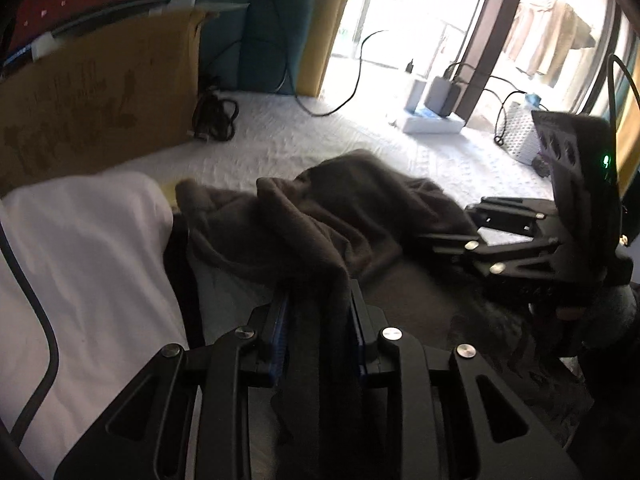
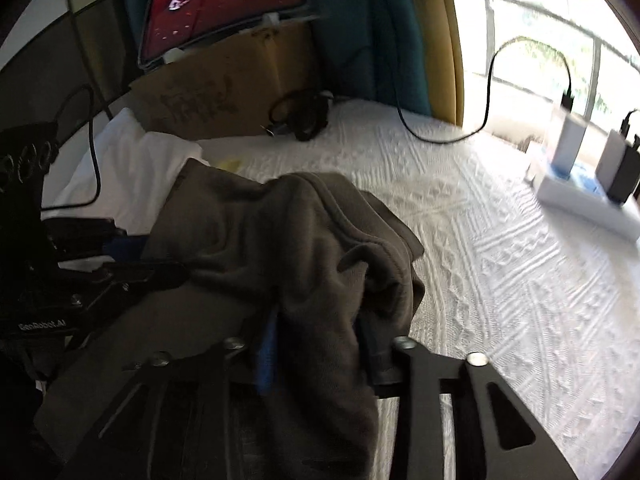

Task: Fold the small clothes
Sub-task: 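Lower the held strip end onto the shirt body with both grippers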

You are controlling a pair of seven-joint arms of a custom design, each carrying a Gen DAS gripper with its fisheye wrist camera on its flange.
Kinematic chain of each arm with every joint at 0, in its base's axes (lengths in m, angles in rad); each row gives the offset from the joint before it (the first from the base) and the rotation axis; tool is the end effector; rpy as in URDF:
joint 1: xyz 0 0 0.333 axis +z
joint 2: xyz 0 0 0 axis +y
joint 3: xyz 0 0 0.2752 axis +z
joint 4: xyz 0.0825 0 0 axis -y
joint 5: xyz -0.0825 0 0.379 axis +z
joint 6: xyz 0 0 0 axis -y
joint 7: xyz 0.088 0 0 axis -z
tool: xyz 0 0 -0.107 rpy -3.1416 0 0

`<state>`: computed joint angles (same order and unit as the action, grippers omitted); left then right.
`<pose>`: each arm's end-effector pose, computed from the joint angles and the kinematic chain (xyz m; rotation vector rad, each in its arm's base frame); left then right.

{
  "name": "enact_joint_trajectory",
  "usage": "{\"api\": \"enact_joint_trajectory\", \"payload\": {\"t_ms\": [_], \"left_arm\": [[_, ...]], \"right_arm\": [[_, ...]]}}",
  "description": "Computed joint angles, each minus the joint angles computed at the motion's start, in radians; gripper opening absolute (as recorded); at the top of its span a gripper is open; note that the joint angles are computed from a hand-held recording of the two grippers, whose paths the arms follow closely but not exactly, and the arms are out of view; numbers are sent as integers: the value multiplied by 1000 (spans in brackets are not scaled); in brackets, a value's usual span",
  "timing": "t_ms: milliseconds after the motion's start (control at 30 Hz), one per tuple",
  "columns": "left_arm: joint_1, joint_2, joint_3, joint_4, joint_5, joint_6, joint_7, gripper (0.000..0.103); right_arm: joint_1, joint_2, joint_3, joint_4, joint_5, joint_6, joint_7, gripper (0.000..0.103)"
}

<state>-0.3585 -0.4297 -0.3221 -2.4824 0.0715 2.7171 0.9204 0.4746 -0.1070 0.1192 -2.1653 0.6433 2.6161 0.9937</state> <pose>0.3623 -0.3041 0.4741 -1.8425 2.0414 -0.8721 0.4672 0.3007 0.4624 -2.2149 1.0271 -0.0671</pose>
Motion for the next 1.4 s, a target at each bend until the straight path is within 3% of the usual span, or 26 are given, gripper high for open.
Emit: {"api": "enact_joint_trajectory", "payload": {"t_ms": [133,267,500,600,767,1033,1100,1267,1400], "left_arm": [[-1,-4,0,6,-5,-24,-11,29],[14,-12,-23,18,28,-50,-42,29],[56,-80,-41,-3,116,-104,-100,26],[56,-76,-26,4,122,-122,-86,26],[64,-66,-26,28,145,-125,-69,26],[64,-30,-11,44,126,-73,-52,26],[62,-9,-7,50,117,-72,-42,26],[67,0,-7,52,116,-66,-42,26],[76,-31,-10,39,121,-60,-62,26]], "right_arm": [[-26,37,-38,54,175,-108,-87,47],[-72,53,-48,77,311,-201,-88,47],[-109,57,-37,97,320,-191,6,48],[-130,67,-51,110,355,-260,50,48],[-157,58,-63,109,445,-372,56,82],[-163,15,-66,67,394,-407,129,88],[-164,25,-74,68,437,-417,106,89],[-171,116,-60,171,468,-409,91,89],[-176,174,-34,249,453,-352,76,89]]}}
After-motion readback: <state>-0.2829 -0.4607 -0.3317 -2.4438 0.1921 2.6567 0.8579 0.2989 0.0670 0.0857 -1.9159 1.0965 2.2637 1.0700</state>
